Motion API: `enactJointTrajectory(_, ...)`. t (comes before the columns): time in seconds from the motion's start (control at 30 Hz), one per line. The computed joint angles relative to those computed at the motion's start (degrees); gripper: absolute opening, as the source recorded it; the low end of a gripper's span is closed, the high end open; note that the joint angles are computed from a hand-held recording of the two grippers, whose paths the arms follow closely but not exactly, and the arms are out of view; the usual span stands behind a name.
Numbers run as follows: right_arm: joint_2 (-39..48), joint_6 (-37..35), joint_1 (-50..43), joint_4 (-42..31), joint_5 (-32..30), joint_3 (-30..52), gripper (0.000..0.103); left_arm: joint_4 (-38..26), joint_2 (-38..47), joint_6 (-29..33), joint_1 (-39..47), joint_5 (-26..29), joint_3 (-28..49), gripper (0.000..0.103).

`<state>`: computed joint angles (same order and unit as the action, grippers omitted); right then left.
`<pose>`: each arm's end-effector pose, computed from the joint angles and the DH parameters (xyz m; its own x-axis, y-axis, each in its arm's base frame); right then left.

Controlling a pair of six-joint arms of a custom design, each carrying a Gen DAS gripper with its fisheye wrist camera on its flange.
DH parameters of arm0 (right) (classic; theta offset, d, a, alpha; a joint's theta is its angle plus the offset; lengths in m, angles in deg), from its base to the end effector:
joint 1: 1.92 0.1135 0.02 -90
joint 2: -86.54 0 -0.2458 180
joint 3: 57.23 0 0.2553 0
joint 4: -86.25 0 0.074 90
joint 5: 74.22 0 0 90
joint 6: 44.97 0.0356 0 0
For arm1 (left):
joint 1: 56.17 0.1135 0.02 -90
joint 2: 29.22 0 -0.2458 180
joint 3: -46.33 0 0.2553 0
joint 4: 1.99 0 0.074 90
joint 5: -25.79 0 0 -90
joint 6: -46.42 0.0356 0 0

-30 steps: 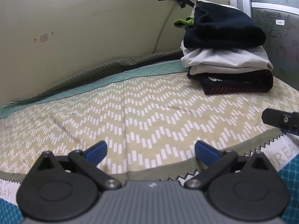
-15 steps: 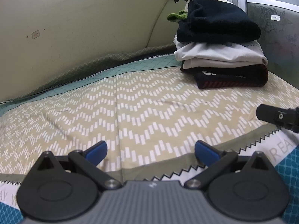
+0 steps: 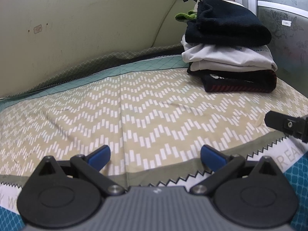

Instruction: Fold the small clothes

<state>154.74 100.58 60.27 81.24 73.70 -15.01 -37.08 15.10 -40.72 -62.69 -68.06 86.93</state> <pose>0.1377 0.1963 0.1820 -0.2438 0.4765 -0.8447 0.1240 0.8791 0.4601 0.1833 -0.0185 0.2000 -0.6189 0.1208 -0.7762 0.0923 0.9924 0.0809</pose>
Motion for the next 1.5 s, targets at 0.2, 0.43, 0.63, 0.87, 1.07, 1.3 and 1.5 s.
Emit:
enactJointTrajectory(0.2,0.6,-1.0,0.6,0.4,1.0,0.3,0.061,0.2,-0.4,-1.2,-0.8,-1.0,-0.1,0.103)
enactJointTrajectory(0.43,0.6,-1.2,0.7,0.4,1.2,0.3,0.062,0.2,-0.2,-2.3,-1.2,-2.0,0.2,0.103)
enactJointTrajectory(0.63,0.6,-1.0,0.8,0.1,1.3,0.4,0.062,0.7,-0.9,-3.1,-2.9,-4.6,-0.3,0.103)
enactJointTrajectory(0.87,0.7,-0.9,0.7,-0.2,1.0,0.6,0.062,0.6,-0.5,-4.0,-2.4,-4.8,0.1,0.103)
enactJointTrajectory(1.07,0.8,-0.7,0.9,-0.4,1.3,0.7,0.062,0.6,-0.6,-4.0,-2.5,-5.1,0.1,0.103)
enactJointTrajectory(1.3,0.9,-1.2,0.8,0.4,1.3,0.6,0.062,0.7,-0.6,-4.6,-2.7,-5.6,0.1,0.103)
enactJointTrajectory(1.5,0.7,-1.7,0.9,1.0,1.5,0.3,0.062,0.8,-0.8,-4.3,-3.5,-6.7,-0.1,0.103)
